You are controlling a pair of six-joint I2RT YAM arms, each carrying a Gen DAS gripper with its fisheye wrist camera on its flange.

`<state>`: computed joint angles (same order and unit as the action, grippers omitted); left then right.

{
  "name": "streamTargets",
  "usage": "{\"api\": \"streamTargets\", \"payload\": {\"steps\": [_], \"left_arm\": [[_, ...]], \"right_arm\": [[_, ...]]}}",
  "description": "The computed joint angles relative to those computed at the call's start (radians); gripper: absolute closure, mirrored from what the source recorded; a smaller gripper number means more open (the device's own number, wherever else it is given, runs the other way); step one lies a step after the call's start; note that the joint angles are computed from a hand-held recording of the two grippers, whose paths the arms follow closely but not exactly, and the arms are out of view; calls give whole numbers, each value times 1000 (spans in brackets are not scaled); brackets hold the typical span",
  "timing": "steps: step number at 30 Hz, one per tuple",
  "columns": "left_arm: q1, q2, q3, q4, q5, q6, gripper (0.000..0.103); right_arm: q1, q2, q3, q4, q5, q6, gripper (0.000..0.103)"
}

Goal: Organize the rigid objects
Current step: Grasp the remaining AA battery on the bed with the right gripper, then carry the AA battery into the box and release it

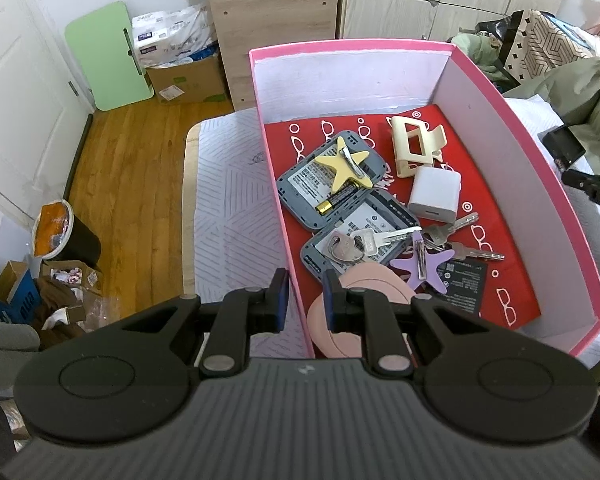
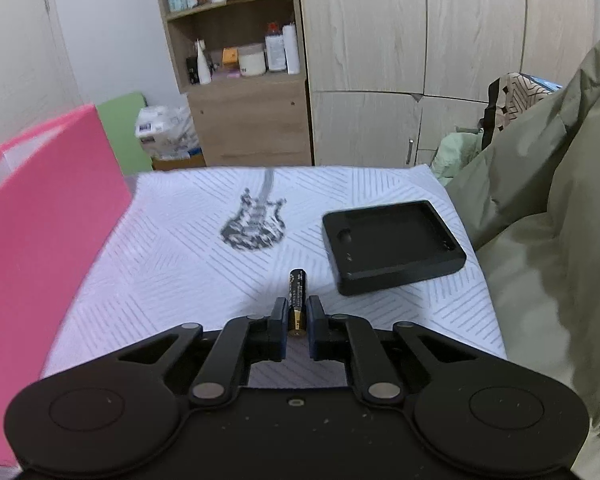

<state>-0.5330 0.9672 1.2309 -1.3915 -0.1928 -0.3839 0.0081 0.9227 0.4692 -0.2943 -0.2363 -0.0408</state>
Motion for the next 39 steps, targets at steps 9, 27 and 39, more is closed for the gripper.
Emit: {"api": "streamTargets", "payload": {"steps": [9, 27, 39], "left_arm": [[11, -7, -5, 3, 13, -15, 87], [119, -15, -10, 16, 109, 19, 87], [68, -9, -6, 8, 70, -19, 87]], "right_arm": [[35, -177, 182, -235, -466, 138, 91], [766, 87, 366, -314, 223, -73, 91], [441, -78, 331, -353, -116, -54, 68]]}}
